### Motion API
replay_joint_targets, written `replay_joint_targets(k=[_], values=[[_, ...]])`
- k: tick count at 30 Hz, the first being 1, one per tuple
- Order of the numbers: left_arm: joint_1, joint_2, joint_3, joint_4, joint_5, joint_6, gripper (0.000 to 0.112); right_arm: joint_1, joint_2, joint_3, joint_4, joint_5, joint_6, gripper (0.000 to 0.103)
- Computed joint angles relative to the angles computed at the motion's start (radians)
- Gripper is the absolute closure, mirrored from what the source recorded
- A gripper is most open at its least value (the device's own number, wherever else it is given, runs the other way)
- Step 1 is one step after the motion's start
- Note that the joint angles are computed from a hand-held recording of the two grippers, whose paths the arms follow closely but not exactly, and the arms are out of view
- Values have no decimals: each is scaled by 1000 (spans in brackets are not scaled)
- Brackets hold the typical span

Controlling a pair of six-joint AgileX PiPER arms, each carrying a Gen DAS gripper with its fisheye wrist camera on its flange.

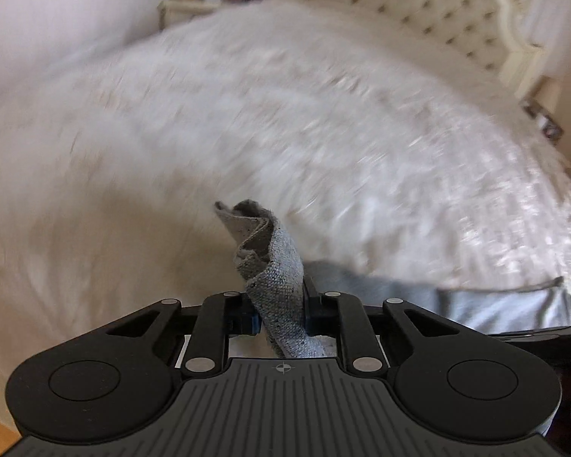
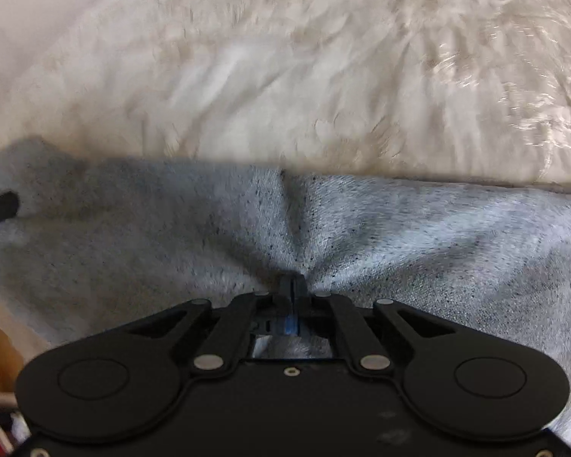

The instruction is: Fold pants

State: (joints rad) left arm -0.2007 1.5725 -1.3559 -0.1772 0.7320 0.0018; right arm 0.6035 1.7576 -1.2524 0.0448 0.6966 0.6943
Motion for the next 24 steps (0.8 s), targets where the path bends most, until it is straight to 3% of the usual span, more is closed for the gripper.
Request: replay_joint_targets(k=[7,13,19,24], values=[[-278,-42,-106,132,-12,-113,96,-111,-251,229,80,-55,-105,90],[-529,112,-212,125,-41,-192,93,-345,-473,426,209,17,-298,90],[-642,330,-389,61,85,-216,91,-653,-608,549,292,152,-594,82],[-648,275,-338,22,56,-172,86,-813,-620,540,371,185,-796,69]])
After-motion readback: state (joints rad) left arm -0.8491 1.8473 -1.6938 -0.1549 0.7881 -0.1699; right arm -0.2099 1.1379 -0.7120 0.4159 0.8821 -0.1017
